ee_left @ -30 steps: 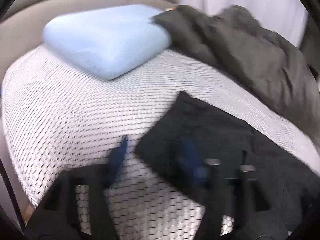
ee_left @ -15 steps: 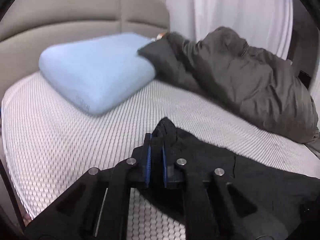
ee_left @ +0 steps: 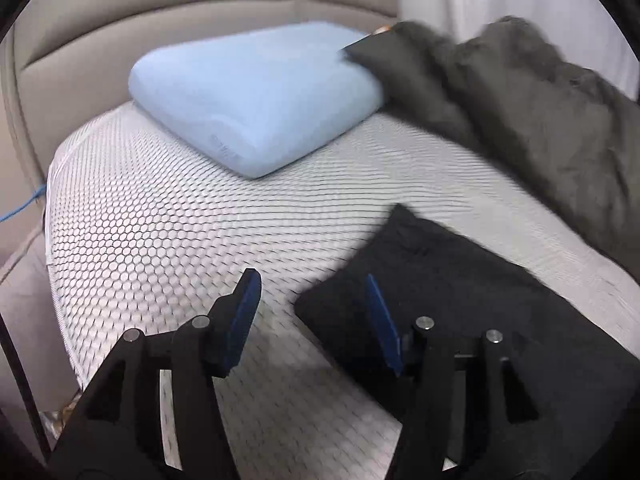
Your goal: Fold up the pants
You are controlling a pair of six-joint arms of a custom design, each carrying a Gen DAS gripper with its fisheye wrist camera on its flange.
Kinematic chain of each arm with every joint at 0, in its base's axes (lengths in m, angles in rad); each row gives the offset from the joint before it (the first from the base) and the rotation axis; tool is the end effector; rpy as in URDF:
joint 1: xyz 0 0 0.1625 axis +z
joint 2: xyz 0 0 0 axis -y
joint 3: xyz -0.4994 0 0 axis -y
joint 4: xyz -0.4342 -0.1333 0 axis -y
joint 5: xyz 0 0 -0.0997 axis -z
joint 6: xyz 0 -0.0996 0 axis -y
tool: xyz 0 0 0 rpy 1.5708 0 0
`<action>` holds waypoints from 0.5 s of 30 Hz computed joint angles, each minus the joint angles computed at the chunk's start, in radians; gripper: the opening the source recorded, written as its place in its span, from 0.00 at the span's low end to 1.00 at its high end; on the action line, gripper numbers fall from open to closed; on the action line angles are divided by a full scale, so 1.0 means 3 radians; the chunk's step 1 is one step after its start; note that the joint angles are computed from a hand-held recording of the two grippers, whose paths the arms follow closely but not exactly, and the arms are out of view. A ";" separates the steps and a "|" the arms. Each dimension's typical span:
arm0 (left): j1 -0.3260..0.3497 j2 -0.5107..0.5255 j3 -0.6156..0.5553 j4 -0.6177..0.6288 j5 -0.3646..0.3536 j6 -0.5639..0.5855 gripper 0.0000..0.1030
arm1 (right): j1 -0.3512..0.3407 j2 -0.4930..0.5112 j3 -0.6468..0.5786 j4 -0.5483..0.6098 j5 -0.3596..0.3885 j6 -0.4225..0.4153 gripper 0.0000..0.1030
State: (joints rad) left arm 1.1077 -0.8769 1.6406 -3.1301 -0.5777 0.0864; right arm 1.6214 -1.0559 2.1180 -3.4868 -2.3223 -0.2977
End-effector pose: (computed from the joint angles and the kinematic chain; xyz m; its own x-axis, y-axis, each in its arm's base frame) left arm -0.1374 -0.7603 0.2793 -0.7261 -0.2363 -0.6457 0.3767 0.6489 -0.6610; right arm 0.0944 -0.5737 0.2453 -0.7128 0.2636 0.6500 -0.2535 0.7673 -0.5891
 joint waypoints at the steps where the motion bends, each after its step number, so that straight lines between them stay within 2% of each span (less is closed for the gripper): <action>1: -0.0061 -0.0075 0.0155 -0.0114 -0.0100 0.0087 0.50 | 0.0027 -0.0006 0.0025 -0.0020 0.0073 -0.0025 0.99; 3: -0.0210 -0.0107 0.0383 -0.0282 -0.0423 0.0324 0.53 | 0.0111 0.0002 0.0068 -0.0047 0.0266 -0.0163 0.99; 4: -0.0285 -0.0115 0.0505 -0.0248 -0.0710 0.0430 0.61 | 0.0161 0.0029 0.0078 -0.0068 0.0300 -0.0258 0.99; 5: -0.0343 -0.0110 0.0606 -0.0114 -0.1028 0.0479 0.67 | 0.0220 0.0075 0.0087 -0.0096 0.0299 -0.0363 0.99; 7: -0.0426 -0.0029 0.0667 0.0279 -0.1473 0.0529 0.68 | 0.0268 0.0110 0.0110 -0.0040 0.0282 -0.0429 0.99; 9: -0.0504 0.0082 0.0691 0.0500 -0.1558 0.0639 0.68 | 0.0277 0.0111 0.0168 0.0031 0.0157 -0.0431 0.99; 12: -0.0606 0.0269 0.0712 0.0687 -0.1472 0.0780 0.68 | 0.0249 0.0024 0.0337 -0.0142 -0.0075 -0.0441 0.99; 15: -0.0614 0.0348 0.0738 0.0581 -0.1336 0.0863 0.76 | 0.0131 -0.0244 0.0630 -0.0412 -0.0230 -0.0405 0.99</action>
